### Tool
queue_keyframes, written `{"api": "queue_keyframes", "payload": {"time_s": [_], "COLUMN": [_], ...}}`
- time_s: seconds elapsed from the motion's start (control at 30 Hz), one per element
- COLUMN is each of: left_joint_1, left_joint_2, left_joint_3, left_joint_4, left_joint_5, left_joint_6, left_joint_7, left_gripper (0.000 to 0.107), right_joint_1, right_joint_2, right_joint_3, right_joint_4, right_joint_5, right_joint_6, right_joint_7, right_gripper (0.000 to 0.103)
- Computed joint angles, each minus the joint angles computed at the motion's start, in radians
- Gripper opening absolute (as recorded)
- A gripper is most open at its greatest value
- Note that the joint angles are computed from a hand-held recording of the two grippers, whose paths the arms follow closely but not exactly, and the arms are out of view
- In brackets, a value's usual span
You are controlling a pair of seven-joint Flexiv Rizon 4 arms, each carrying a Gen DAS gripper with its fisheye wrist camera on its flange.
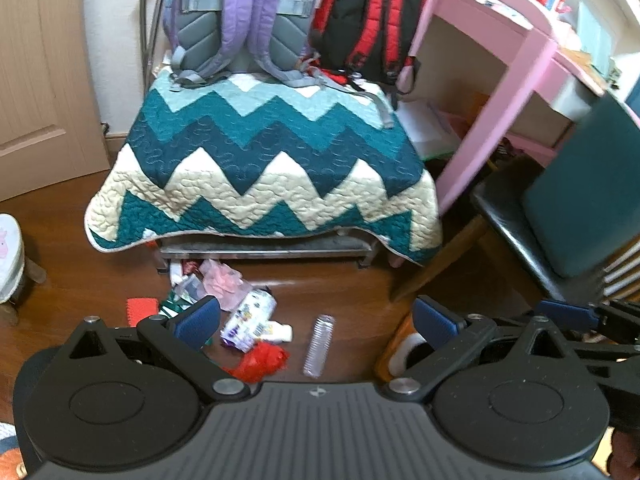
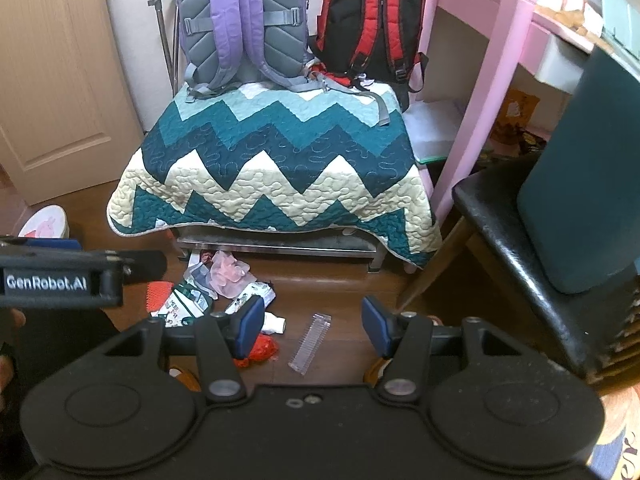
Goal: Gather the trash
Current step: 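Lower the left tool onto the red plastic bag while the right tool grasps the clear plastic tray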
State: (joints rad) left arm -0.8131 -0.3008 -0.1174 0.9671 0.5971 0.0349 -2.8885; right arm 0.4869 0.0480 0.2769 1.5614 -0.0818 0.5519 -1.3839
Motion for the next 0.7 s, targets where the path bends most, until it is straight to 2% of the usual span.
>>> {"api": "queue_keyframes", "payload": {"time_s": [0.1,0.2,0.4,0.47,0.6,0.7], "left_joint_1": [0.024,0.083,0.193,0.218,0.282,0.328], "left_joint_2": [0.012,0.051,0.068,0.054,0.034,-0.004], "left_joint_3": [0.013,0.02,0.016,0.016,0.023,0.022], "left_joint_4": [0.039,0.144,0.287,0.307,0.412,0.491], "left_joint_5": [-0.001,-0.044,-0.119,-0.139,-0.241,-0.339], "left_joint_6": [0.002,0.077,0.176,0.177,0.292,0.39], "left_joint_7": [0.014,0.02,0.038,0.049,0.081,0.141], "left_gripper": [0.103,0.103,0.103,0.103,0.103,0.103], "right_joint_1": [0.0,0.0,-0.021,-0.027,-0.015,-0.016], "right_joint_2": [-0.056,-0.127,-0.284,-0.34,-0.455,-0.549], "right_joint_3": [-0.011,-0.022,-0.03,-0.027,-0.032,-0.025], "right_joint_4": [-0.018,-0.043,-0.118,-0.15,-0.206,-0.277], "right_joint_5": [0.003,0.015,0.133,0.166,0.167,0.199], "right_joint_6": [0.035,0.059,0.074,0.07,0.062,0.01], "right_joint_7": [0.014,0.0,-0.057,-0.062,-0.036,0.001], "right_gripper": [0.054,0.054,0.054,0.054,0.054,0.054]}}
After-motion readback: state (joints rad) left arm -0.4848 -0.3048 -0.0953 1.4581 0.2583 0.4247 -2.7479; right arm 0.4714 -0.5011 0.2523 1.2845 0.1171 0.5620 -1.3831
